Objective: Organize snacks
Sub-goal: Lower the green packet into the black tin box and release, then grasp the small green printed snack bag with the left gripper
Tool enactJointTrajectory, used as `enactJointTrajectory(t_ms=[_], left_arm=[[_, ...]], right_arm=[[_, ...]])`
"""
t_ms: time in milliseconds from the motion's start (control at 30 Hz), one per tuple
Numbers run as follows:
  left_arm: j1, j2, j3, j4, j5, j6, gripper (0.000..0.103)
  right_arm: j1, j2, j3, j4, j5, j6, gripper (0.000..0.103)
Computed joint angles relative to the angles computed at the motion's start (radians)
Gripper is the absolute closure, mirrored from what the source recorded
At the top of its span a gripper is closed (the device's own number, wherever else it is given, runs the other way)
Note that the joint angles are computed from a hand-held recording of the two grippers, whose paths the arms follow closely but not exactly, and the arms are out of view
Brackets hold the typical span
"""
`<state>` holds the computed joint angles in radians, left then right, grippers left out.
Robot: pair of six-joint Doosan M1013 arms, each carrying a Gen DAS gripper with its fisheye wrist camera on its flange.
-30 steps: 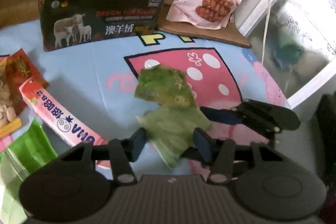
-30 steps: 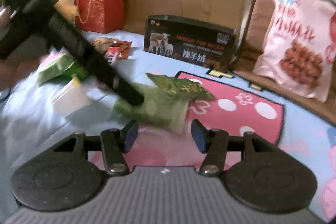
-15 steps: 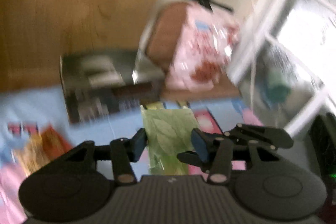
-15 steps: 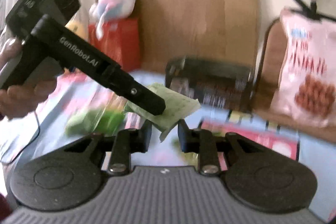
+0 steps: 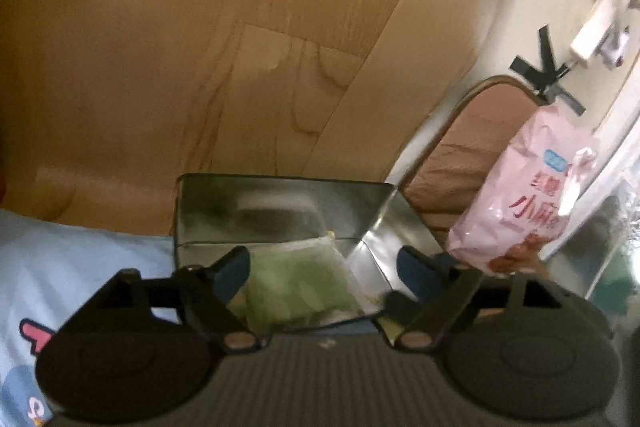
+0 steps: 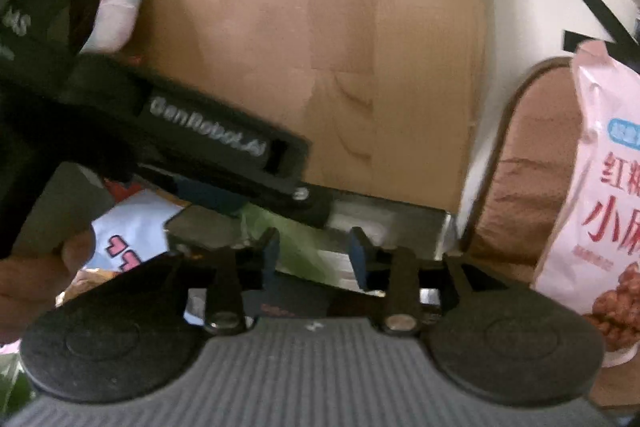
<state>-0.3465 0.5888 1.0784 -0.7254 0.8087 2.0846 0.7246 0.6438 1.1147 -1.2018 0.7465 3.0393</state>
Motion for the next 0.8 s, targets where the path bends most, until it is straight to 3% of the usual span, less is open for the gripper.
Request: enactJointTrajectory(t_ms=[67, 133, 200, 300, 433, 500, 567, 633, 667, 800], left_arm=[[0.012, -0.031, 0.047, -0.053, -0.008, 0.058, 0.015], [0.033, -0.061, 0.092, -0.150, 0.035, 0.153, 0.015], [0.045, -0.081, 0.123, -0.198, 0.114, 0.194, 0.016], [0.049, -0.098, 0.163, -0.178, 0.260, 0.166, 0.021], [0.036, -0.113, 0.227, -0.156, 0.386, 0.088, 0.030], [0.027, -0.128, 0.270, -0.139, 0.369, 0.072, 0.030], [0.013, -0.138, 0.298, -0.085, 0.317, 0.015, 0.031], [0.015, -0.154, 0.331, -0.101, 0.270, 0.029, 0.030], [0.015, -0.157, 0.338, -0.104, 0.262, 0.023, 0.030], [0.021, -0.163, 0.353, -0.117, 0.265, 0.031, 0.025]], right_arm=[[0.003, -0.033, 0.060, -0.051, -0.007, 0.099, 0.048], [0.009, -0.075, 0.130, -0.069, -0.016, 0.178, 0.046], [0.015, -0.118, 0.205, -0.068, -0.052, 0.263, 0.045], [0.005, -0.170, 0.293, 0.060, -0.153, 0.285, 0.046], [0.007, -0.197, 0.347, 0.244, -0.214, 0.204, 0.068], [0.004, -0.209, 0.379, 0.230, -0.282, 0.271, 0.071], [0.007, -0.222, 0.398, 0.233, -0.330, 0.311, 0.081], [0.026, -0.229, 0.409, 0.186, -0.317, 0.360, 0.087], [0.040, -0.232, 0.411, 0.172, -0.295, 0.375, 0.098], [0.093, -0.245, 0.432, 0.127, -0.239, 0.453, 0.101]])
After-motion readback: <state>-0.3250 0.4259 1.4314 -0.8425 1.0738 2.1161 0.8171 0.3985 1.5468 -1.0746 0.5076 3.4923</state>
